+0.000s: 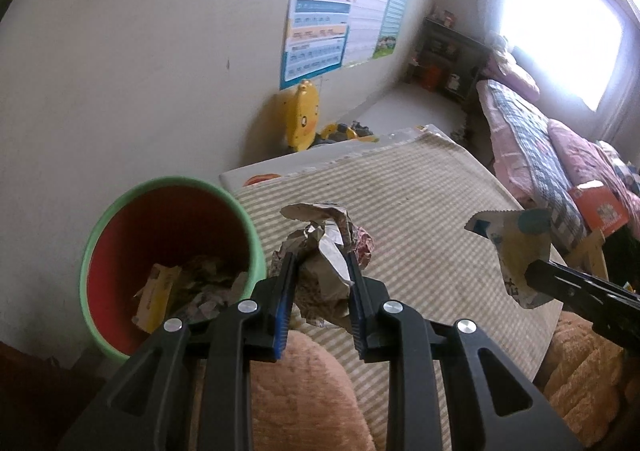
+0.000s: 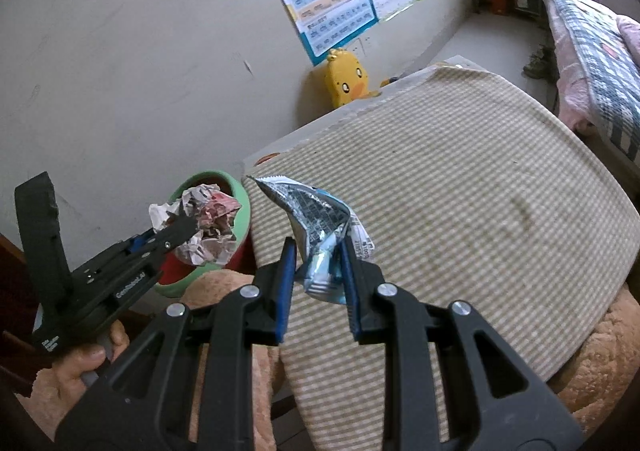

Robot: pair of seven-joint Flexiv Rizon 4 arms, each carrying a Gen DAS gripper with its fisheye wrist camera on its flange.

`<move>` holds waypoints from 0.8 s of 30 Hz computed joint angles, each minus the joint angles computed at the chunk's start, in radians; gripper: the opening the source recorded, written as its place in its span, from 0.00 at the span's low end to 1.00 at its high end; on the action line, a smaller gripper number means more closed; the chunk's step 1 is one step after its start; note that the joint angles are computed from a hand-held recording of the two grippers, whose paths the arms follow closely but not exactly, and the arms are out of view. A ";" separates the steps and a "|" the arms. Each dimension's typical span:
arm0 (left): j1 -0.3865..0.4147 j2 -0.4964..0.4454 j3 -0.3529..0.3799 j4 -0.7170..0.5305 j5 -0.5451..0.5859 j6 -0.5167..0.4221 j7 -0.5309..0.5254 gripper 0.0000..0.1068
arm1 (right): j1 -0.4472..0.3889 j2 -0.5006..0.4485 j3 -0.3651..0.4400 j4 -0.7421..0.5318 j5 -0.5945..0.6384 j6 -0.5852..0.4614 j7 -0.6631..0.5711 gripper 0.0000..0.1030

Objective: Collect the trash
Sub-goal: 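Carry the brown paper and snack wrapper over the green bucket with both tools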

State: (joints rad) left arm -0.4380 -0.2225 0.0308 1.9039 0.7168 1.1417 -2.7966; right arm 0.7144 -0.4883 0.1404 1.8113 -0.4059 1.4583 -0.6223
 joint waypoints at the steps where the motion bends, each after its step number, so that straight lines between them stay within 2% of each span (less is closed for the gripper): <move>1: 0.002 0.003 0.003 0.004 0.002 0.002 -0.003 0.21 | 0.003 -0.001 0.000 -0.003 -0.001 -0.002 0.000 0.22; 10: 0.029 0.037 0.011 0.046 0.029 -0.016 -0.050 0.21 | -0.010 -0.040 0.052 -0.068 0.030 -0.030 -0.057 0.22; 24: 0.101 0.109 -0.013 0.116 0.086 -0.077 -0.137 0.21 | 0.005 -0.093 0.088 -0.172 0.069 -0.060 -0.135 0.22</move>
State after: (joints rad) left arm -0.3372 -0.1135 0.0178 2.0194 0.8027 1.0650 -2.9334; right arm 0.7198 -0.5812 0.2287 1.6396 -0.3373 1.3983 -0.7570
